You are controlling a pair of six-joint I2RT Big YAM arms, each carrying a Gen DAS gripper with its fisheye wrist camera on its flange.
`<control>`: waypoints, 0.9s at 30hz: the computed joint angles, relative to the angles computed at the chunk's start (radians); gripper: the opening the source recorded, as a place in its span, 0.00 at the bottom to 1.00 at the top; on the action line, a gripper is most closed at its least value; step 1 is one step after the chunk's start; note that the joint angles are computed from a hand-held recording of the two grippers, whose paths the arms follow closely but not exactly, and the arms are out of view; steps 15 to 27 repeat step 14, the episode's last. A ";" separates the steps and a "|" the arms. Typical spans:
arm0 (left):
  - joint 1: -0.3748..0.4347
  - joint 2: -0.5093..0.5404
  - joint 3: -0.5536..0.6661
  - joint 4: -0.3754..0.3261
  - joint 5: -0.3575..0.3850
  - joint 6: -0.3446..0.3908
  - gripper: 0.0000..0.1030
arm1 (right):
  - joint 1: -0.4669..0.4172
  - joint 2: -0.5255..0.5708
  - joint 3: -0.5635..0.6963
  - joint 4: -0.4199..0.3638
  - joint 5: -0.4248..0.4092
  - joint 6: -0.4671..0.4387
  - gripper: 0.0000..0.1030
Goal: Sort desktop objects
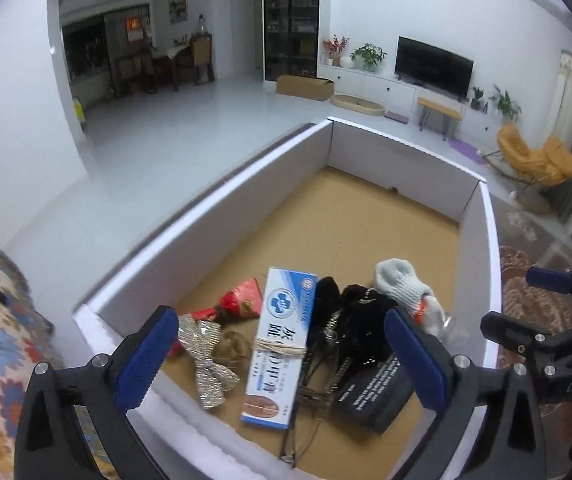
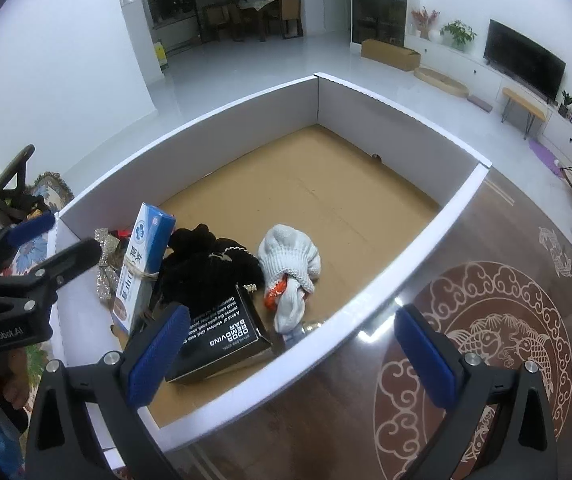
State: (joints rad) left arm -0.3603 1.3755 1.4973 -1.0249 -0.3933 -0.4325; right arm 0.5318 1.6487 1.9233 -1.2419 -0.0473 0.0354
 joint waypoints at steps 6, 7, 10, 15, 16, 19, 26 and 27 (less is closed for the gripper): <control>-0.026 0.007 0.036 -0.051 -0.098 -0.034 1.00 | -0.008 -0.007 -0.014 0.014 -0.009 0.010 0.99; -0.026 0.010 0.044 -0.073 -0.095 -0.042 1.00 | -0.008 -0.007 -0.015 0.016 -0.010 0.009 0.99; -0.034 0.024 0.064 -0.131 -0.120 -0.090 1.00 | -0.004 -0.008 -0.014 0.021 -0.006 0.004 0.99; -0.034 0.000 0.030 -0.073 -0.093 -0.094 1.00 | 0.004 0.001 -0.003 0.013 -0.002 -0.001 0.99; -0.034 0.000 0.030 -0.073 -0.093 -0.094 1.00 | 0.004 0.001 -0.003 0.013 -0.002 -0.001 0.99; -0.034 0.000 0.030 -0.073 -0.093 -0.094 1.00 | 0.004 0.001 -0.003 0.013 -0.002 -0.001 0.99; -0.034 0.000 0.030 -0.073 -0.093 -0.094 1.00 | 0.004 0.001 -0.003 0.013 -0.002 -0.001 0.99; -0.034 0.000 0.030 -0.073 -0.093 -0.094 1.00 | 0.004 0.001 -0.003 0.013 -0.002 -0.001 0.99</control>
